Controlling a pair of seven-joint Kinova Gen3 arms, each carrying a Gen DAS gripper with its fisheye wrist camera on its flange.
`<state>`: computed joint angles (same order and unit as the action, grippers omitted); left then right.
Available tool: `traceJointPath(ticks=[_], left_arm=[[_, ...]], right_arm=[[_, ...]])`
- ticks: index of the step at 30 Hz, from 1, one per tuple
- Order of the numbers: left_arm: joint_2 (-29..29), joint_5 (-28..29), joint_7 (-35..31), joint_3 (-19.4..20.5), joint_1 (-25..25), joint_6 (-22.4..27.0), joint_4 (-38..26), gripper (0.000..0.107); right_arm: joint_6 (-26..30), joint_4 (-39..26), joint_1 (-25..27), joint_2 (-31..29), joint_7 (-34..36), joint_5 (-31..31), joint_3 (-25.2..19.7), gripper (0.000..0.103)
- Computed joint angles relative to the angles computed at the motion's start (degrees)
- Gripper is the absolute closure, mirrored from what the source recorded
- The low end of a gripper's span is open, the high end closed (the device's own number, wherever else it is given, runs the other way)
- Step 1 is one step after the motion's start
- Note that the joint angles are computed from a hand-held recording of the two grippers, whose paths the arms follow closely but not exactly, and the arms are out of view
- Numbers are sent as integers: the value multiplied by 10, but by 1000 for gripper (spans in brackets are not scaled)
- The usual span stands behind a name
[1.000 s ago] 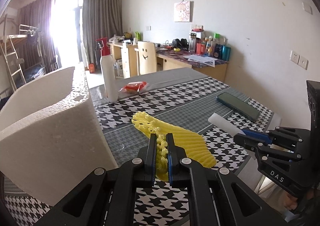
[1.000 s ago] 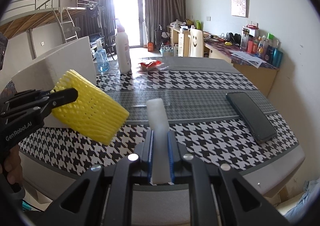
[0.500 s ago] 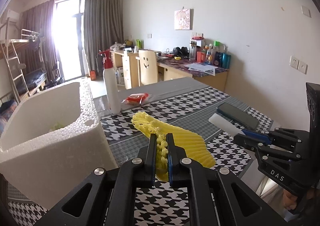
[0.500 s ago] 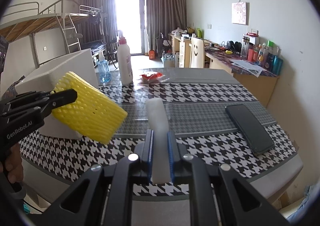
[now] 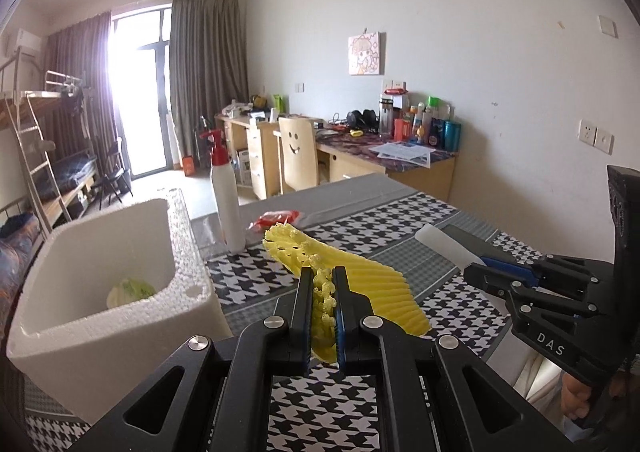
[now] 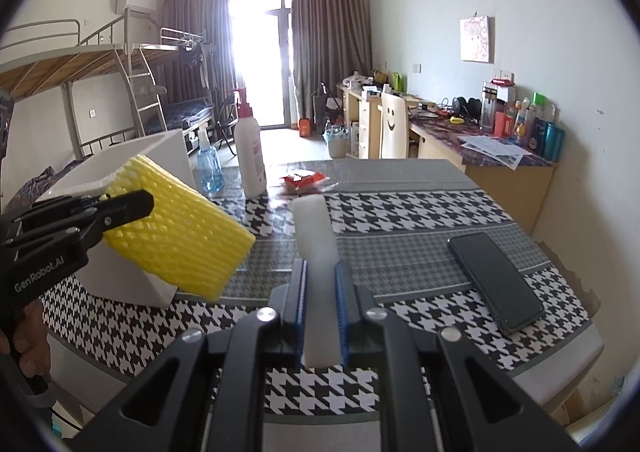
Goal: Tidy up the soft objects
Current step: 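Lift the net with left tool while right tool lifts the foam strip toward the box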
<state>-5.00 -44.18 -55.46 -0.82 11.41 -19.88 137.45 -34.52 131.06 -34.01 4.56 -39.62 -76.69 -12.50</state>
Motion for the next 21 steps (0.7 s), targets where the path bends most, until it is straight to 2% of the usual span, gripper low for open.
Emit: traceJointPath(ticks=[2,5,10,15,21], left_arm=[[-3,26,-27,7,-5,-1,3,98],[-5,26,-25,2,1,-1,1,98],[-11,76,-71,13,-3,2,4,98],[-18,62,-61,-4,13,2,2,98],[-30,93,-86,-3,15,4,8,98]], right_arm=[[-3,-1,0,-1,-1,1,0,87],[-6,-2,1,-2,-4,7,0,87],[-6,-3,4,-6,-7,19,0,86],[-8,-2,5,-9,-13,27,-2,87],[-7,-2,5,-12,-12,31,-4,86]])
